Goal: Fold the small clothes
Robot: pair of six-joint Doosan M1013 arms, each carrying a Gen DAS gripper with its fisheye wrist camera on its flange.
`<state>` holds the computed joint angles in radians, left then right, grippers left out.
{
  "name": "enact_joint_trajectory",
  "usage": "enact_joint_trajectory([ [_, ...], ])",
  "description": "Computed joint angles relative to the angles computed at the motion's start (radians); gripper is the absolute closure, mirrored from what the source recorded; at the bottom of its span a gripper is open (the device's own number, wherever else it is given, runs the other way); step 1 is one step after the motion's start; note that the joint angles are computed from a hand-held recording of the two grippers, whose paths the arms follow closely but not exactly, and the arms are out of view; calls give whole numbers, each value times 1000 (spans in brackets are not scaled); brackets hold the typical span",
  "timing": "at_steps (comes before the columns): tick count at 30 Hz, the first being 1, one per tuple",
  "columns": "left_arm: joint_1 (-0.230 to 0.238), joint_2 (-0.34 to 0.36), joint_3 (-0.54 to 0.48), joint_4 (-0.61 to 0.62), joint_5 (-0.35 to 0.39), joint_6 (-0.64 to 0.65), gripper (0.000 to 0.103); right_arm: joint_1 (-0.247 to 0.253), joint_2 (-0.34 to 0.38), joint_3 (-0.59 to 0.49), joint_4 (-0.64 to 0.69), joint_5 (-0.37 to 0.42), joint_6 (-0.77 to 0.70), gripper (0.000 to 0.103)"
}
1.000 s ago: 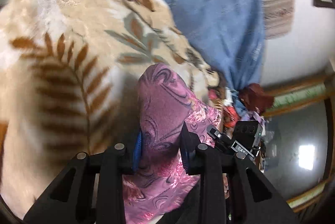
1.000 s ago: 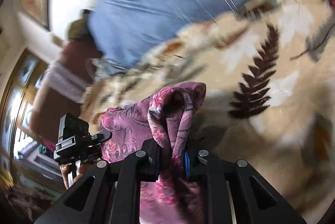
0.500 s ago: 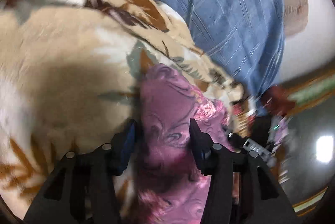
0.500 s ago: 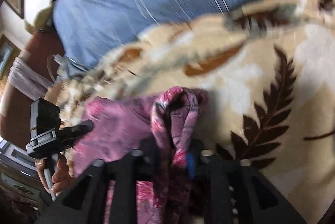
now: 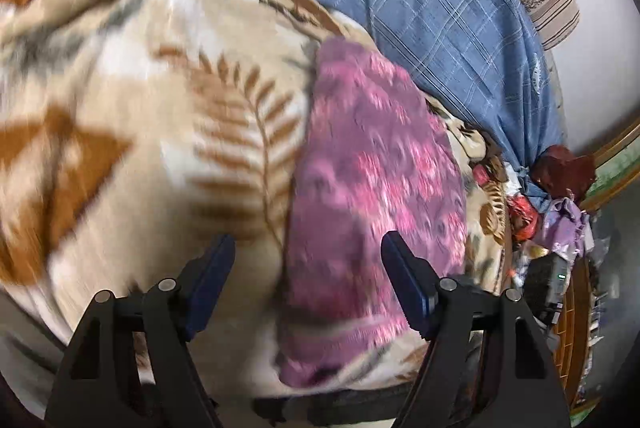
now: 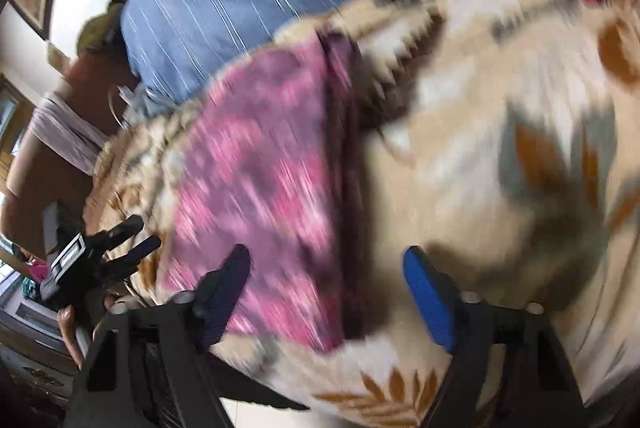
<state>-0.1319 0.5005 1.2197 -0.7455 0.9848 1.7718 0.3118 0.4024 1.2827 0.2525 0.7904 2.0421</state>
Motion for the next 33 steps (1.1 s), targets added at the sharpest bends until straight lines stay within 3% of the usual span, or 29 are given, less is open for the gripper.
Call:
enact_joint_trajectory([
  [1, 2, -10, 25, -32, -13, 30, 28, 1, 1, 5, 2, 0, 5, 61],
  [3, -11, -23, 54, -7, -49, 35, 28, -1, -7, 28, 20, -29, -5, 61],
  [4, -18, -21, 57, 16, -50, 28, 36, -3, -7, 32, 44, -35, -26, 59],
  [5, -20, -22, 65, 22, -49, 35, 45, -7, -8, 38, 73, -42, -58, 60],
  [6, -22, -20, 69, 40, -43, 35, 62, -6, -9, 46, 74, -54, -69, 62],
  [8, -27, -22, 74, 69, -53, 27, 85, -9, -13, 60, 81, -73, -81, 69],
  [9, -21, -23, 71, 32, -30, 55, 98, -10, -20, 66, 86, -70, -78, 91],
  [11, -9, -53, 103, -33, -57, 104, 98, -13, -43, 85, 85, -93, -64, 96],
  [15, -35, -48, 115, 112, -58, 45, 98, -17, -37, 83, 94, -47, -79, 96],
  [19, -53, -92, 159, 138, -165, 84, 98, -16, -41, 88, 100, -70, -85, 95],
  [23, -72, -97, 173, 217, -186, 50, 98, -10, -46, 99, 51, -81, -40, 79],
  [26, -83, -101, 172, 275, -205, 37, 97, -17, -47, 109, 88, -96, -38, 79],
  [33, -93, -117, 194, 326, -236, 11, 98, -4, -51, 105, 9, -85, -15, 77],
])
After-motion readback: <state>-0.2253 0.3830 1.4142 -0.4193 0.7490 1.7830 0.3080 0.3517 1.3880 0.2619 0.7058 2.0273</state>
